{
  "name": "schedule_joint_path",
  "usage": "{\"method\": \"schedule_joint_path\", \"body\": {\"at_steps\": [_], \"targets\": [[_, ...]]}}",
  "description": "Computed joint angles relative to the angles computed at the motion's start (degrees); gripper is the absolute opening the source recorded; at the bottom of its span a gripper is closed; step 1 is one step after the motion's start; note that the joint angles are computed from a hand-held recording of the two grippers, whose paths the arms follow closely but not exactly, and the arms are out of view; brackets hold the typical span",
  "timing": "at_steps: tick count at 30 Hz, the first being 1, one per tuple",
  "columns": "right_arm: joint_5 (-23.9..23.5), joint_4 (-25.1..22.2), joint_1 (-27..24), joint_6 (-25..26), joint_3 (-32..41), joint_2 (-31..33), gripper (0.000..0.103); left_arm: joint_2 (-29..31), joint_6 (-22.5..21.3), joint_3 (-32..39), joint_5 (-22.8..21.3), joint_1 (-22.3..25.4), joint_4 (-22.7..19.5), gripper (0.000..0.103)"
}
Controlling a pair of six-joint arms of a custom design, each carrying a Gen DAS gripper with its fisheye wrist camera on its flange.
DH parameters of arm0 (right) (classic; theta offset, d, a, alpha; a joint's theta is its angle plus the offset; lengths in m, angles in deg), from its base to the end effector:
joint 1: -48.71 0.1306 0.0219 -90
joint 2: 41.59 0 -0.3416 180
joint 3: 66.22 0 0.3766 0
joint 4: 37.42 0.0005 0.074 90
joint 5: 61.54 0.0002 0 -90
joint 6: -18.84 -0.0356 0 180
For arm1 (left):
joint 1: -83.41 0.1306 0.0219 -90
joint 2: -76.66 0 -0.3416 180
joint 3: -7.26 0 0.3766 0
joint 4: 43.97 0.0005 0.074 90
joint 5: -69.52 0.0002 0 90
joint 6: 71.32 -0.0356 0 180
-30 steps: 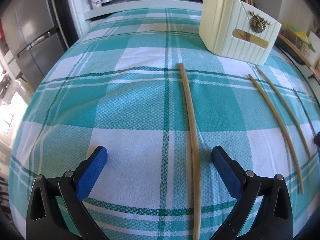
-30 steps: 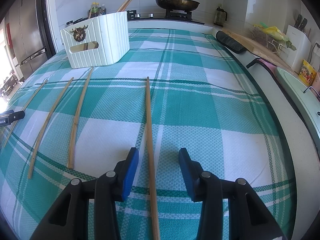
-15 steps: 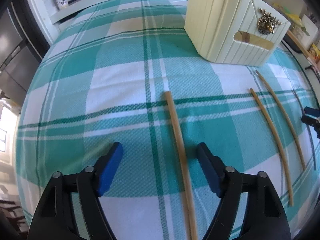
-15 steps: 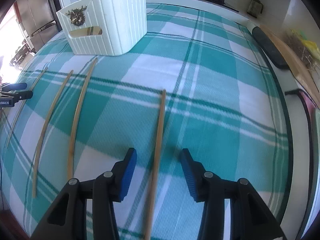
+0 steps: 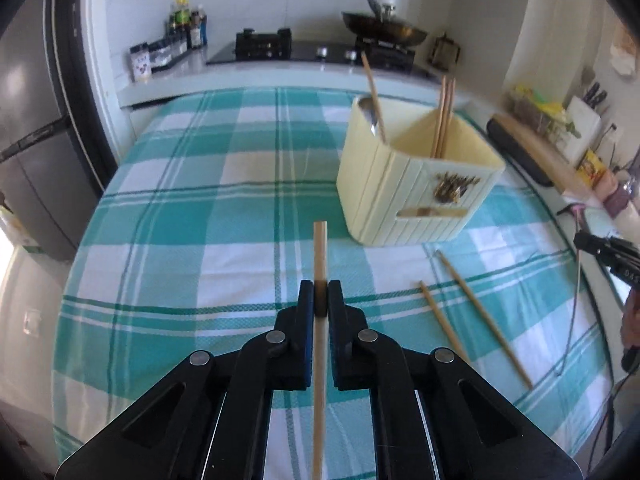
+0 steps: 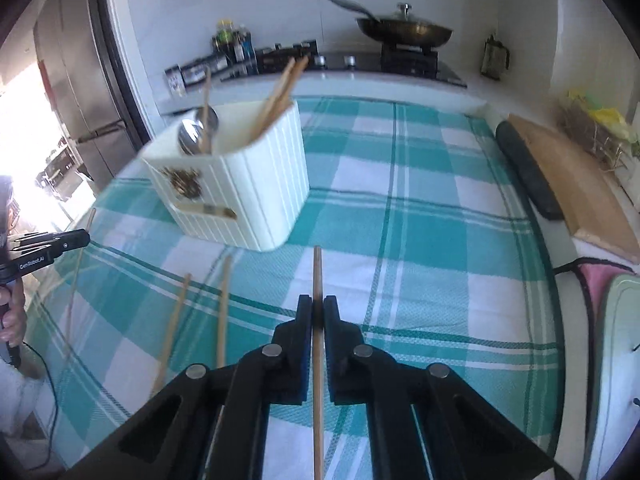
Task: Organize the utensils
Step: 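Lift the chopstick with the left tool while the right tool carries its chopstick over the holder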
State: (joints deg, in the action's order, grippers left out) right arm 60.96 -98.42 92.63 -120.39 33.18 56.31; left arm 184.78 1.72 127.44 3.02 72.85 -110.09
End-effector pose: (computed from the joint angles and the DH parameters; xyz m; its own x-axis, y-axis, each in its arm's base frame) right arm 0.3723 0.3313 0.3891 -0.6996 0.2130 -0.6820 0.2163 0.9729 0.0821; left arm 0.5467 -0.1169 0.4475 -0.6452 0.3924 -0.6556 0.6130 0.7780 -0.1376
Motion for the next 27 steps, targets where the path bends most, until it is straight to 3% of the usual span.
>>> {"method": "schedule_joint_path", "body": {"at_steps": [5, 10, 17, 22, 27], "targets": [[8.9, -2.0, 6.4, -0.5, 3.3, -3.6, 0.006, -5.1, 0.8, -1.0, 6.1, 2.8, 0.8, 0.005], [15.7, -4.5, 10.5, -0.4, 7.3, -3.1, 0.006, -8.6, 1.4, -2.4, 9.3, 4.2, 2.4, 0.005], [18.9, -5.7, 11.3, 0.6, 10.2, -1.9, 0.006, -8.8, 0.7, -1.2, 8.9, 4.0, 2.3, 0.005], [18.1, -7.0, 9.0, 2.4, 12.8, -1.1, 0.006, -5.3, 2.4, 6.6, 9.6, 3.2, 0.7, 0.005], [19.0, -3.2, 5.8, 11.2, 18.3, 0.6, 0.006, 1.0, 10.6, 20.6, 9.9, 0.5, 4.8, 0.005]]}}
